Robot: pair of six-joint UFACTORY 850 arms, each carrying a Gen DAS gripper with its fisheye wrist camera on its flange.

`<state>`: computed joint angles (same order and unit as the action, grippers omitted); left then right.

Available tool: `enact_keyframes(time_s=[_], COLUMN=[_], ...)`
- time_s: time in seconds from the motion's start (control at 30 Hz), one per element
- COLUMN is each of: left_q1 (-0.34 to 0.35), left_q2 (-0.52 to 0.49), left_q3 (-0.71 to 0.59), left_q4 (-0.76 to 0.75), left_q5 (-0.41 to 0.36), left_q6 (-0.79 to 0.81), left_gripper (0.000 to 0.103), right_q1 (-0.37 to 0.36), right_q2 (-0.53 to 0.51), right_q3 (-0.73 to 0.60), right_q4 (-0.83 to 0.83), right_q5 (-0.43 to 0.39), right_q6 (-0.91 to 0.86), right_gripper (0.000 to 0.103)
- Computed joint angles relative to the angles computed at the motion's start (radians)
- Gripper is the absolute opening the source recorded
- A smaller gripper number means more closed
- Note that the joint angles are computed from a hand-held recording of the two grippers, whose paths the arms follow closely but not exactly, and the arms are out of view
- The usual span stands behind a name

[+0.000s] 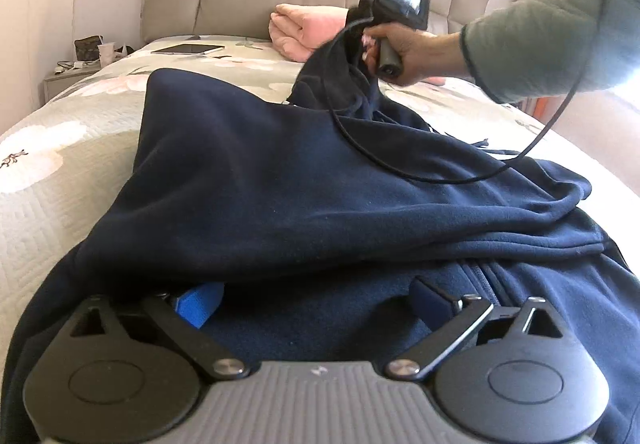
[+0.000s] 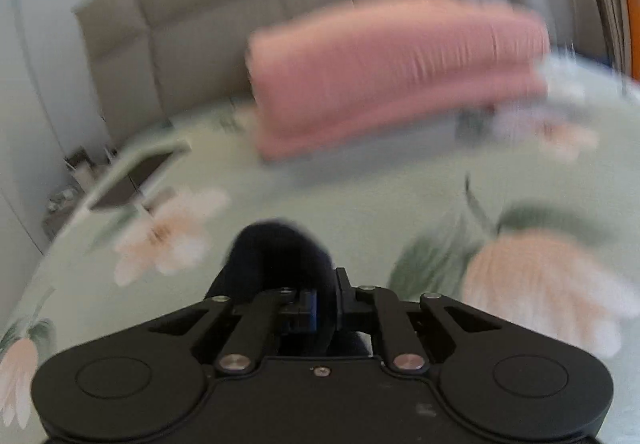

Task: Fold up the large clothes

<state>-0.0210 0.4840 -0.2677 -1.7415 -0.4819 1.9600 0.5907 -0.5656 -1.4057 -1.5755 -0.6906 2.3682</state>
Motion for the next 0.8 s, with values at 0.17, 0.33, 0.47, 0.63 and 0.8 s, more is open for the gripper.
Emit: enact_keyframes(time_s=[0.17, 0.33, 0.47, 0.63, 0.8], left_q1=[-0.001, -0.010, 0.158, 0.491, 0.615], left_q2=[0.001, 0.009, 0.089, 0.294, 0.276], left_q3=[0.000, -0.019, -0.086, -0.141, -0.202], left_q4=[0.010, 0.108, 0.481, 0.656, 0.782], left_q5=[-0.001, 0.027, -0.152, -0.404, -0.542], left_q6=[-0.006, -0.107, -0.526, -0.636, -0.600], left_gripper=[0.103, 0.100, 0.053, 0.080, 0.080], right_q1=[0.179, 0.459, 0.655, 0.874, 0.979], right_q2=[0.224, 0.392, 0.493, 0.510, 0.501], right_q3=[0.205, 0.316, 0.357, 0.359, 0.410], right_q4=[-0.187, -0.210, -0.123, 0.196, 0.597], right_q5=[-0.187, -0.425, -0.469, -0.447, -0.331], right_q6=[0.095, -0.077, -0.144, -0.211, -0.207], right_gripper=[0.011, 0.011, 0.011, 0.036, 0.068])
